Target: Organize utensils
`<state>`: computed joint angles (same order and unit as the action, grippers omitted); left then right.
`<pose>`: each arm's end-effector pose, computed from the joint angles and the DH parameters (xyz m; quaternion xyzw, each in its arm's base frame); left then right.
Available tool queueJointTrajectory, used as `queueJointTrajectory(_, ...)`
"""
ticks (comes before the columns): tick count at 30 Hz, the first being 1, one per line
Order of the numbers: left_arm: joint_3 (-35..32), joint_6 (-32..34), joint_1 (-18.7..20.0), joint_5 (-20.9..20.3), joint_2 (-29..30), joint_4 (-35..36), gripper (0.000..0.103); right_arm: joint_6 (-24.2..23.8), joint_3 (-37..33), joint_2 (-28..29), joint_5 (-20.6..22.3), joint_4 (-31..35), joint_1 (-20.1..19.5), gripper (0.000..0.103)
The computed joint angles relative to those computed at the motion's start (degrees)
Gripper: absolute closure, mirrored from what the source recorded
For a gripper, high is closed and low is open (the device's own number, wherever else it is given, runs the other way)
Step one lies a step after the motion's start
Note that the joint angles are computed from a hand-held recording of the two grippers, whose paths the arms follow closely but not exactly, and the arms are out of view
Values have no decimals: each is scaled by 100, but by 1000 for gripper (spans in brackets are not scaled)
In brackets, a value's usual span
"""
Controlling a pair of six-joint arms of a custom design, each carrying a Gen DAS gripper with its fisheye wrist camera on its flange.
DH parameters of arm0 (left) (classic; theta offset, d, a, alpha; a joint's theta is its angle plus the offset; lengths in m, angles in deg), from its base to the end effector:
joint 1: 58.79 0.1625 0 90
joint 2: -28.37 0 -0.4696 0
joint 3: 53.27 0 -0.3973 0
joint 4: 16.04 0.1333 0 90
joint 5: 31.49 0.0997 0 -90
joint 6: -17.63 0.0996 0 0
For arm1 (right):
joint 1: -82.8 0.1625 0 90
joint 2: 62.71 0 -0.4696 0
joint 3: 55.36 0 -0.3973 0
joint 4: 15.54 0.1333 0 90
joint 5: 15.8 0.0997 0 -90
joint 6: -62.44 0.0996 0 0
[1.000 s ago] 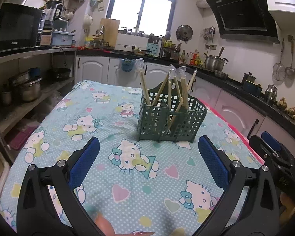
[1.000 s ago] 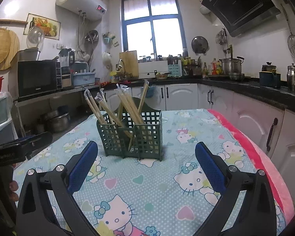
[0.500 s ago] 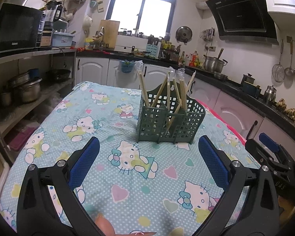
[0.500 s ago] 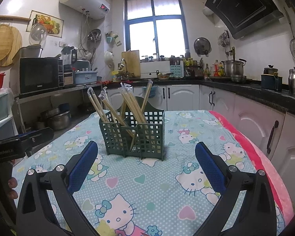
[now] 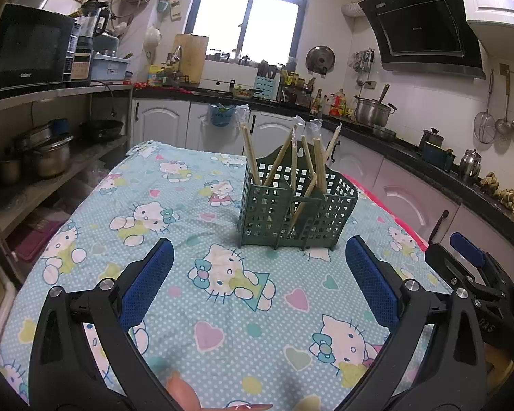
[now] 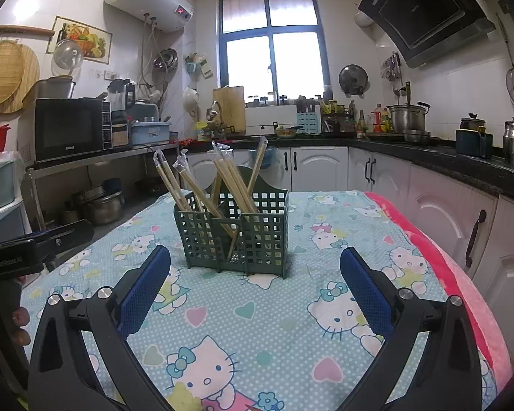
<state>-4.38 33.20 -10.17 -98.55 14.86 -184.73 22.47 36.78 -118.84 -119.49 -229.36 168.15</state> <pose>-0.4764 -0.8011 0.0438 0.3698 0.8357 -0.3938 0.0994 0.0539 -0.6902 0.4148 0.1383 -0.7067 0.6044 0.3408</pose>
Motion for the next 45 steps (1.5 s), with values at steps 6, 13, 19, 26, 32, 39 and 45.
queueJointTrajectory(6, 3, -10, 3, 0, -4, -4, 10, 1, 4, 3, 8, -14, -2, 6)
queueJointTrajectory(13, -2, 4, 5, -14, -2, -4, 10, -5, 11, 17, 13, -47, -3, 6)
queueJointTrajectory(19, 2, 6, 3, 4, 2, -18, 10, -11, 20, 20, 22, -70, -4, 6)
queueJointTrajectory(26, 9, 28, 3, -6, 4, -41, 10, -9, 12, 20, 9, -52, 0, 6)
queueJointTrajectory(32, 15, 14, 6, -13, -23, -17, 10, -4, 3, 24, 1, -28, 7, 6)
queueJointTrajectory(39, -52, -7, 11, -3, -19, 84, 10, -8, 3, 33, 11, -44, 8, 6)
queueJointTrajectory(45, -22, -61, 28, 21, 5, 92, 10, -21, -1, 31, 6, -27, 12, 6)
